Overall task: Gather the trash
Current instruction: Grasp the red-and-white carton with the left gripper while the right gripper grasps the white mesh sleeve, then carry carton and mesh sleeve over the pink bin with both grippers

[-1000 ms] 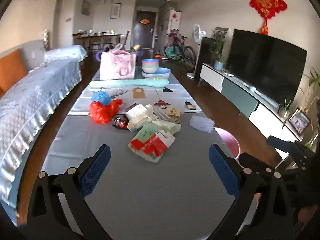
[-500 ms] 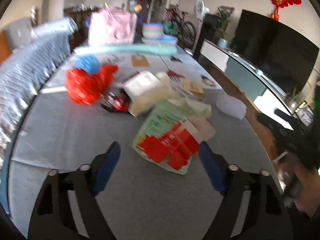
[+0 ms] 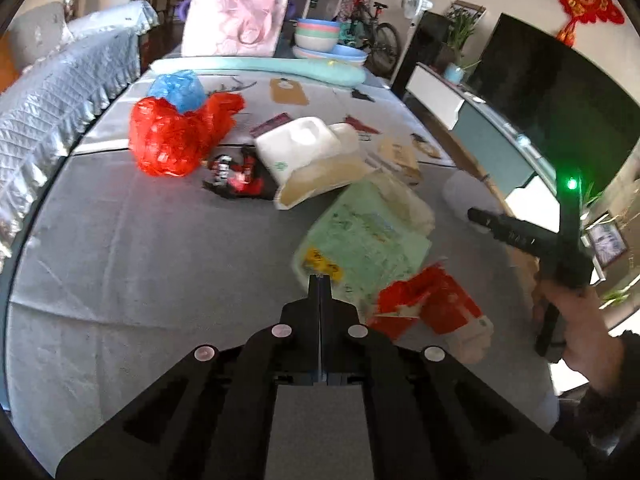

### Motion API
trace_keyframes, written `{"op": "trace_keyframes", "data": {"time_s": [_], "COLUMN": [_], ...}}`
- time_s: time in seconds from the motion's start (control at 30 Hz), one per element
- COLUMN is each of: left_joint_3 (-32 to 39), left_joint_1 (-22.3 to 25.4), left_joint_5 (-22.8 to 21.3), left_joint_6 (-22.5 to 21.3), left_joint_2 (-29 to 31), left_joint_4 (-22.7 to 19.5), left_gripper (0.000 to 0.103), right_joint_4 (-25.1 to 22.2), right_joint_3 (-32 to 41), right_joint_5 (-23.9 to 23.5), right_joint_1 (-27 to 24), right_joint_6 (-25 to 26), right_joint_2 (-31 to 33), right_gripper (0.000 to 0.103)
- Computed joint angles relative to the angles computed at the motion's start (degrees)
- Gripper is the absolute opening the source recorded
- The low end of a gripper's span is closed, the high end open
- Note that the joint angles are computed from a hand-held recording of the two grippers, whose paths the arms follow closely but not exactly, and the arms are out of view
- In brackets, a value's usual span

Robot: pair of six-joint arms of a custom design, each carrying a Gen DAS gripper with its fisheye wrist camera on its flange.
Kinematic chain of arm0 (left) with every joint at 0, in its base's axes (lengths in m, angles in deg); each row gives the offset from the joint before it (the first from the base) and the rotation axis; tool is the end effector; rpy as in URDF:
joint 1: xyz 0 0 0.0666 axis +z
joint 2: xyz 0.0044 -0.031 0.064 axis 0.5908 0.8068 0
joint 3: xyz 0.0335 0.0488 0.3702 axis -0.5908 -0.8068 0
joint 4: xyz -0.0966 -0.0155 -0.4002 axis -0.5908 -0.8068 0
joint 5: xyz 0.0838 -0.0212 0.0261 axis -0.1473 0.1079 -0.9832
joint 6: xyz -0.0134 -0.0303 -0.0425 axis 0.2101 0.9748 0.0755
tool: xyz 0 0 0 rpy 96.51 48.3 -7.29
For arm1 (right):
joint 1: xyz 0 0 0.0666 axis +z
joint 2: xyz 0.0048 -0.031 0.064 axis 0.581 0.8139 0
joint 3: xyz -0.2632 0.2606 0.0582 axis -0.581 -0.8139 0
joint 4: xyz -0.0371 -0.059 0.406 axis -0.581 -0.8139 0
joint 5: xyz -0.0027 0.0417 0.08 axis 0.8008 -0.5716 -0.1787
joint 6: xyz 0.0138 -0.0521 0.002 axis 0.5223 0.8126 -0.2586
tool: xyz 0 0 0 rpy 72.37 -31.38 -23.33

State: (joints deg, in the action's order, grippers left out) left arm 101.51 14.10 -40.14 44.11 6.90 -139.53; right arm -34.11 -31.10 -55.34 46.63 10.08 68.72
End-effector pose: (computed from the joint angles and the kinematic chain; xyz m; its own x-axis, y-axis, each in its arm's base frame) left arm 0.4842 -0.2137 0.3744 -0.6883 0.3985 -0.6062 0.6545 0.7015 -0.2819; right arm 0.4003 0.0661 0.3317 -0.6612 0.3965 -0.6368 0.4436 0.8913 0.0943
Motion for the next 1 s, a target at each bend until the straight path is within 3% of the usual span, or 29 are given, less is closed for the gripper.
{"op": "trace_keyframes", "data": {"time_s": [0.07,0.1,0.17,0.2,0.23,0.4,0.47,0.5,0.53,0.57,0.7,0.9,1.0], "left_joint_3": [0.1,-0.5,-1.7,-2.4,-3.4,-3.3,-3.9,-3.9,-3.5,-3.7,-4.7,-9.2,-10.5], "left_joint_1": [0.0,-0.4,-1.2,-1.7,-2.2,-3.8,-5.3,-5.9,-5.9,-5.8,-6.3,-7.7,-6.9], "left_joint_5": [3.3,4.0,4.9,4.6,4.2,1.5,-4.5,-6.0,-5.0,-3.7,-3.7,-8.7,-11.7], "left_joint_6": [-0.8,-1.4,-3.2,-3.9,-4.4,-5.6,-7.3,-8.8,-9.9,-10.1,-10.3,-12.0,-9.2], "left_joint_2": [0.0,-0.6,-1.9,-2.7,-3.6,-2.2,-2.0,-1.7,-1.3,-1.7,-4.3,-11.4,-14.8], "left_joint_4": [-1.0,-0.9,0.2,1.1,2.6,3.1,4.0,3.6,1.9,1.3,0.4,-3.8,-4.5], "left_gripper": [0.0,0.003,0.033,0.061,0.07,0.07,0.057,0.037,0.027,0.023,0.023,0.023,0.023], "right_joint_4": [-1.0,-1.1,-0.9,-1.6,-2.4,-5.3,-6.2,-7.0,-7.1,-7.1,-7.1,-7.4,-10.0], "right_joint_3": [-0.3,-1.1,-1.7,-2.0,-2.3,-2.7,-2.6,-2.3,-2.6,-2.6,-2.9,-1.7,0.8], "right_joint_5": [-0.9,-2.5,-3.0,-2.2,-1.3,0.6,0.1,0.2,0.5,1.0,2.2,3.5,7.2], "right_joint_1": [1.0,1.6,3.2,4.6,6.7,16.3,18.6,20.1,21.1,22.2,26.2,28.7,31.3], "right_joint_6": [0.2,-0.6,-2.2,-3.1,-4.6,-11.7,-14.3,-16.4,-17.6,-18.8,-22.4,-24.3,-26.0], "right_joint_2": [-0.8,-2.2,-3.7,-4.7,-6.0,-8.4,-8.3,-8.0,-8.4,-8.5,-9.8,-12.0,-12.6], "right_gripper": [0.008,0.006,0.006,0.006,0.006,0.006,0.006,0.006,0.006,0.006,0.006,0.009,0.007]}}
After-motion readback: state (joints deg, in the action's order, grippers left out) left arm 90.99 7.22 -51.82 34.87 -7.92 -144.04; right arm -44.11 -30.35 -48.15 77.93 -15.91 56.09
